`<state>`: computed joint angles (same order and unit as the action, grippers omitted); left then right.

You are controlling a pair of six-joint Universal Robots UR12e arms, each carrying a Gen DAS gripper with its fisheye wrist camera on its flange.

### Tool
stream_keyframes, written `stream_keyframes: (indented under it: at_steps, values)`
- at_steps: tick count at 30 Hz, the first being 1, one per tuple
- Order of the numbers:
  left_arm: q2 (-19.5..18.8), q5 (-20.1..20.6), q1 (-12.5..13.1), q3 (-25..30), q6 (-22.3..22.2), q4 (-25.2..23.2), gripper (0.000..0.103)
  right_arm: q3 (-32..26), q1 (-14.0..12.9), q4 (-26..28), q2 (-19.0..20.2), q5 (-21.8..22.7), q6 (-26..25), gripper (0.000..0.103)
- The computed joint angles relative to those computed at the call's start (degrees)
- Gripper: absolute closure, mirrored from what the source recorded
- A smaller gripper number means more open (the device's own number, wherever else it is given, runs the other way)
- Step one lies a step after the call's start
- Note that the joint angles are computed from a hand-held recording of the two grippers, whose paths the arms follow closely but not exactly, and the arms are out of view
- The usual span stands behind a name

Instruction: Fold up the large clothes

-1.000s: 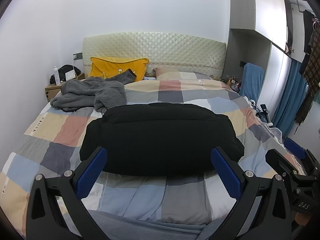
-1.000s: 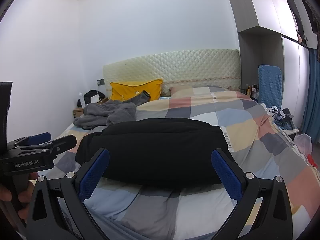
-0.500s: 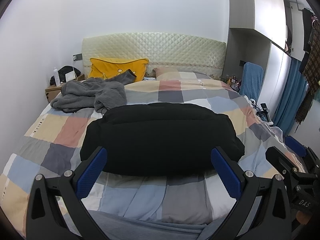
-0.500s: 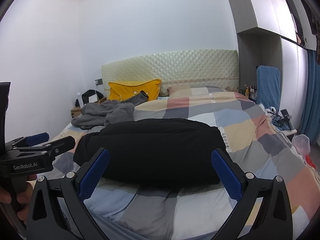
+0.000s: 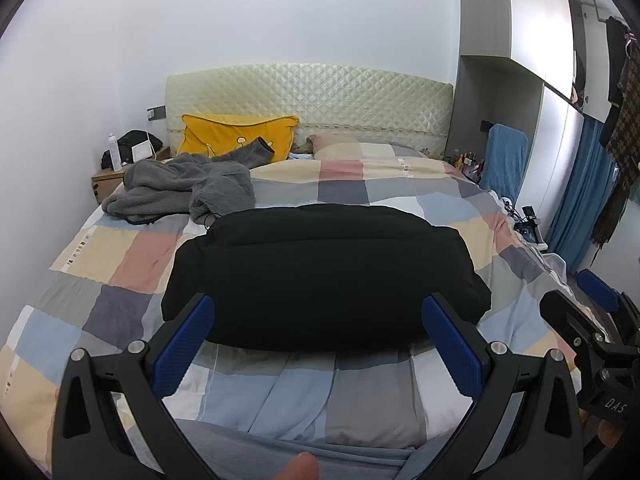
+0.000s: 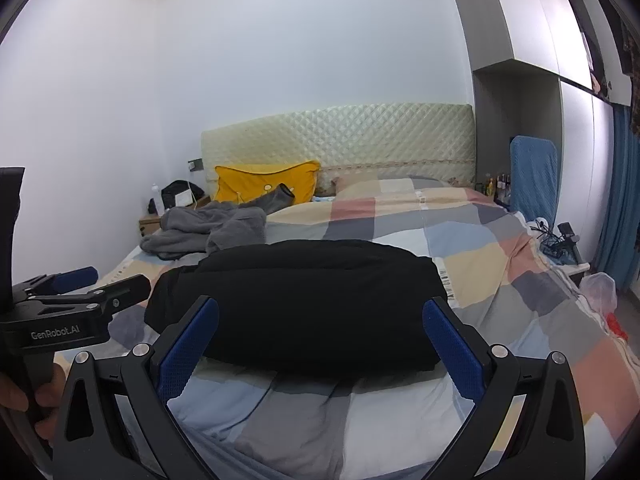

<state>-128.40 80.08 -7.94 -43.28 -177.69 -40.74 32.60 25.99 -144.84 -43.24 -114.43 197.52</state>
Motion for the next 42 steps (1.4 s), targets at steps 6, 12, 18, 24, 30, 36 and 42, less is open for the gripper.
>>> stream_keyframes:
  at_steps: [6,12,18,24,30,36,42]
  values:
    - [0.2,0.5,0.0,-0.3,-0.7,0.1,0.000,0.1,0.0,0.3,-0.2,0.0,0.4,0.000]
    - [0.3,0.5,0.2,-0.5,-1.5,0.3,0.000,-0.6,0.0,0.8,0.0,0.3,0.2,0.000]
    - [0.1,0.3,0.3,-0.1,-2.0,0.2,0.000,-0.9,0.1,1.0,0.2,0.3,0.1,0.000]
    - [0.2,0.9,0.2,-0.4,-2.0,0.3,0.000,-1.1,0.1,1.3,0.2,0.2,0.4,0.000]
    - [0.3,0.9,0.1,-0.7,-2.1,0.4,0.000,-1.0,0.0,1.2,0.1,0.5,0.6,0.000]
    - [0.4,0.5,0.1,-1.1,-1.8,0.9,0.000,-1.0,-0.1,1.4,0.1,0.6,0.7,0.000]
    - [0.6,0.6,0.0,-1.5,-1.6,1.4,0.000,-0.8,-0.1,1.1,0.1,0.3,0.5,0.000]
